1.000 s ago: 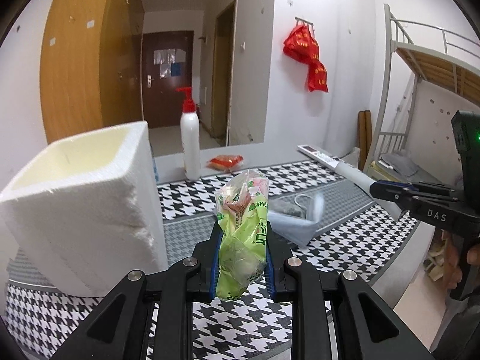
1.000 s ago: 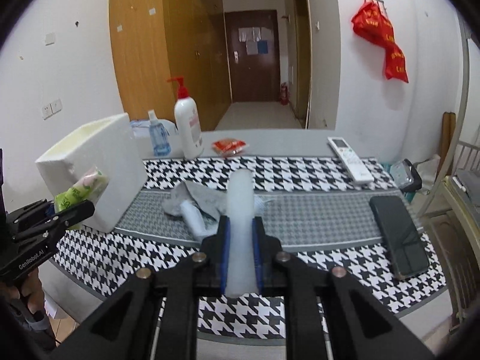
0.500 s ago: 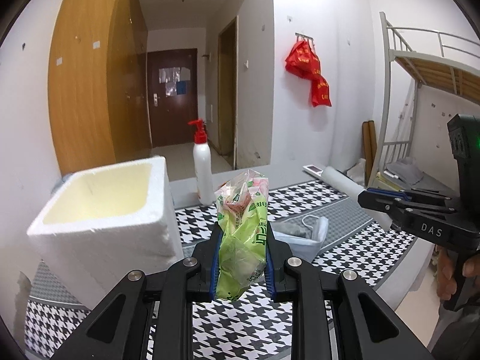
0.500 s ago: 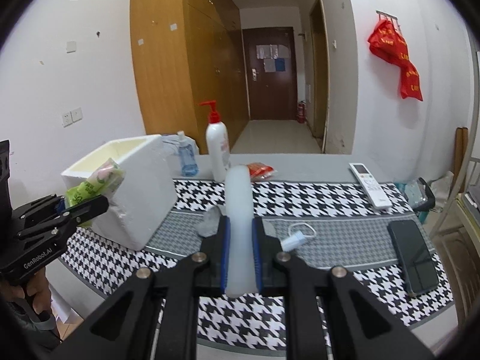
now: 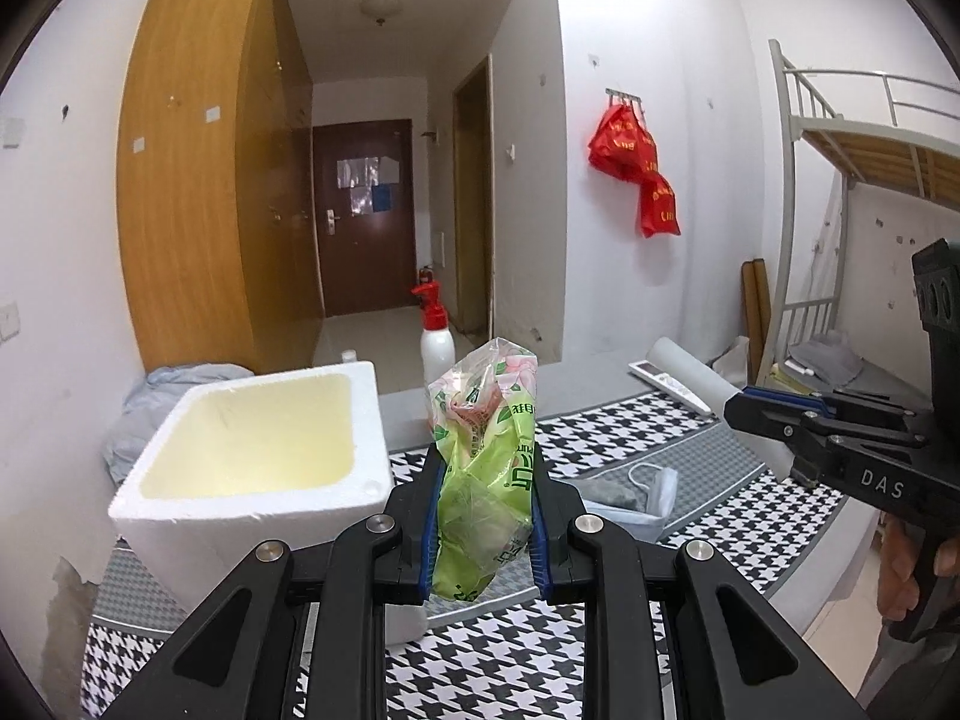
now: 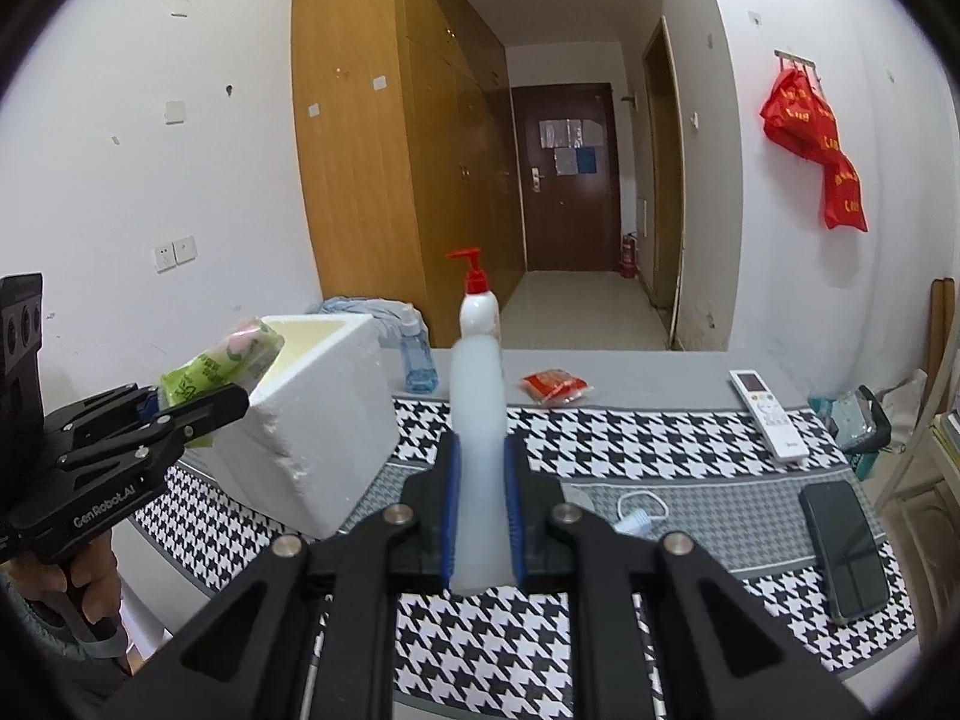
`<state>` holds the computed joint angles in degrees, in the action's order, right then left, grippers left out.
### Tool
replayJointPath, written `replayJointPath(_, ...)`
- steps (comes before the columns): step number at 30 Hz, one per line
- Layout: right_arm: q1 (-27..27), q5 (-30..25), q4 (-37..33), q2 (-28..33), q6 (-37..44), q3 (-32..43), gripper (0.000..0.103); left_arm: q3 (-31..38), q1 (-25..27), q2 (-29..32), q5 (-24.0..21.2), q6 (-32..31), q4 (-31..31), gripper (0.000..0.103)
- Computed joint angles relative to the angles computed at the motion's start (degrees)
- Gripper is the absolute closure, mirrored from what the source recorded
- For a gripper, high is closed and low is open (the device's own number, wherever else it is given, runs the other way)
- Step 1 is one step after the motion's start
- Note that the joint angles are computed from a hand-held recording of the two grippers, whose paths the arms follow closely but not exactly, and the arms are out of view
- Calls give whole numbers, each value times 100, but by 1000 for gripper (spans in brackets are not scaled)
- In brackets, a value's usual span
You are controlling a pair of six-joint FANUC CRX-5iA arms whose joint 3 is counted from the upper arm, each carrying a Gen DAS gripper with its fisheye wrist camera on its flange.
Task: Organize soft objects
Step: 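Lower the snack bag into the foam box with the left tool while the right tool carries the roll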
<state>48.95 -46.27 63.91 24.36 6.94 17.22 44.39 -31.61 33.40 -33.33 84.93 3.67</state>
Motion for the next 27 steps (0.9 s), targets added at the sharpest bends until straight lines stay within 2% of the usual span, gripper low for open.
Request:
replayJointPath(16,10,448,-116,435,542,715,86,165,87,-166,-38,843,-896,78)
replayJointPath(27,33,540,-784,967,1504,1690,86,271,186,-180,-204,1212,-1267,78)
